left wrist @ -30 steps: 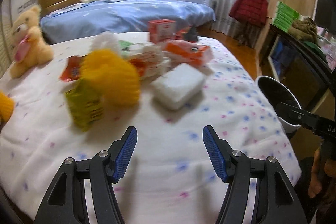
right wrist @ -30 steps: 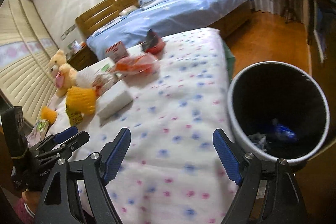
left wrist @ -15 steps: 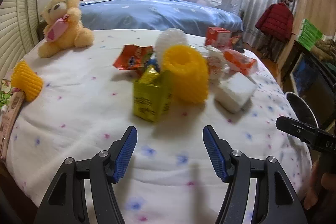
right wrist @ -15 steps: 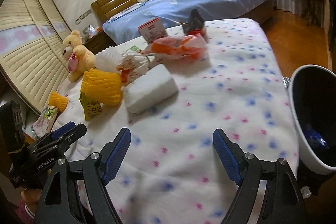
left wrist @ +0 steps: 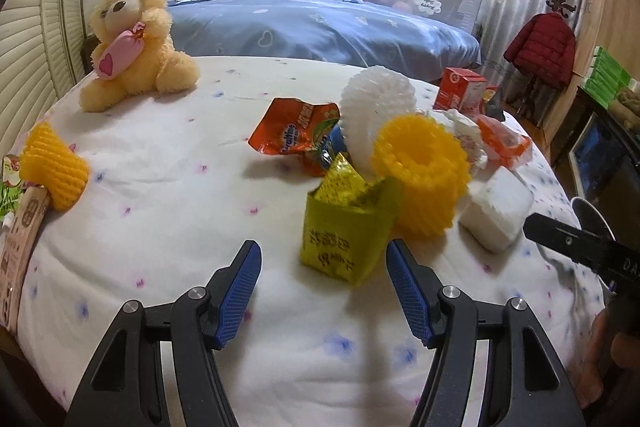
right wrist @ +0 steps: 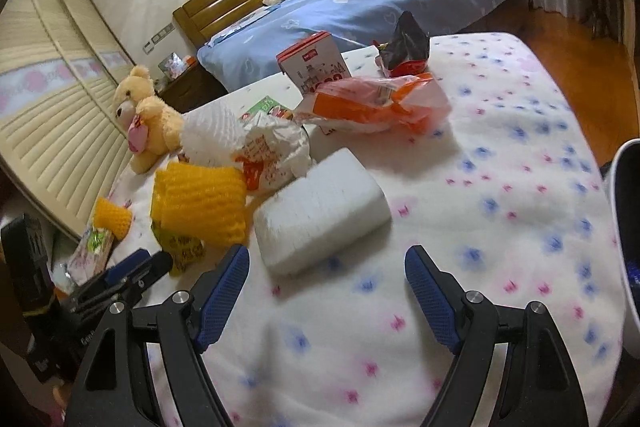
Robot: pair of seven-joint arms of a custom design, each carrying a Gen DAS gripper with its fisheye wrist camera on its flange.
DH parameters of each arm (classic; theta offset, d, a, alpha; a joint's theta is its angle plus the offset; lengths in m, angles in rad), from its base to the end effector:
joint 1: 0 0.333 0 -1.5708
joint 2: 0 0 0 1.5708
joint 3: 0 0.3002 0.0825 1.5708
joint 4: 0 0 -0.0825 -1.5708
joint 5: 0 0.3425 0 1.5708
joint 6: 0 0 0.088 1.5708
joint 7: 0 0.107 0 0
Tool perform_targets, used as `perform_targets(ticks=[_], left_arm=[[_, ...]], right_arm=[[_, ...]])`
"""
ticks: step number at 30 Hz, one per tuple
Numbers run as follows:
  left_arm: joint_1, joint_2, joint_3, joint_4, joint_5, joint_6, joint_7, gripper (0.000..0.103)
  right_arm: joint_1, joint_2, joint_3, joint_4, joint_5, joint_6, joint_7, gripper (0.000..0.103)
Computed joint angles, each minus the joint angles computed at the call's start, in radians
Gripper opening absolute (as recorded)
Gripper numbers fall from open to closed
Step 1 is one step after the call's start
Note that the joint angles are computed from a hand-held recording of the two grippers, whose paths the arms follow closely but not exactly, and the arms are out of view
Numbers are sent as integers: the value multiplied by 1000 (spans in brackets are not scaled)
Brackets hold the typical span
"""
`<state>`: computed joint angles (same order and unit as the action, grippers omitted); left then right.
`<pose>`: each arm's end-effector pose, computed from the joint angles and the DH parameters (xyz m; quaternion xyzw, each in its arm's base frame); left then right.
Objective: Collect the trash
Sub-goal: 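Grasp the yellow paper packet with the left tool while the right tool grasps the white foam block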
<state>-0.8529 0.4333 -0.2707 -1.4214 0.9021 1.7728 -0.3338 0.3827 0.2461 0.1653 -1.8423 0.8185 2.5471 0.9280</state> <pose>0.3654 -0.5310 0.4724 -0.8165 0.4404 -0.2261 0.2972 0.5342 0.3060 0.4472 -0.8182 0.4386 0.0565 0.3673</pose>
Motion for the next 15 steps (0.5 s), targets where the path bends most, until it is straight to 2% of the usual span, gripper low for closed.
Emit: perform_targets(ticks=[2,3,4,5,6,8,9,10,11,13,14,15], left_arm=[[12,26,7,43,-4,3,39,64],[9,33,9,49,-4,7,40,57],[0,37,9,49,-2,25,34,41],[27,21,12,15,-12,69,40,33],[51,3,15,-20,-19,112,45,26],[45,12,15,-14,-13,109,41,24],[37,19,15,-3,-6,102,43,19],[45,7,18,-26,-2,123,43,10],[52,-1,17,-41,-1,141,43,10],[45,2,15,-36,4,131,44,9],[53,-13,16,-60,5,143,42,9],[45,-11,13,-54,10,133,34,9]], right_arm=[[4,25,-2,28,-7,-7,33,81],[5,40,-1,44,-5,-12,53,80],[5,50,-1,53,-5,-12,64,72],[8,56,-1,57,-10,-5,77,65],[12,62,-2,60,-22,1,89,53],[9,60,6,53,-12,19,72,48],[10,53,7,43,-16,32,61,45],[6,46,12,34,-5,36,40,37],[0,39,15,27,7,33,24,34],[-4,30,16,20,20,30,6,17],[-5,19,16,8,26,33,-7,14],[-6,11,15,2,28,33,-16,3]])
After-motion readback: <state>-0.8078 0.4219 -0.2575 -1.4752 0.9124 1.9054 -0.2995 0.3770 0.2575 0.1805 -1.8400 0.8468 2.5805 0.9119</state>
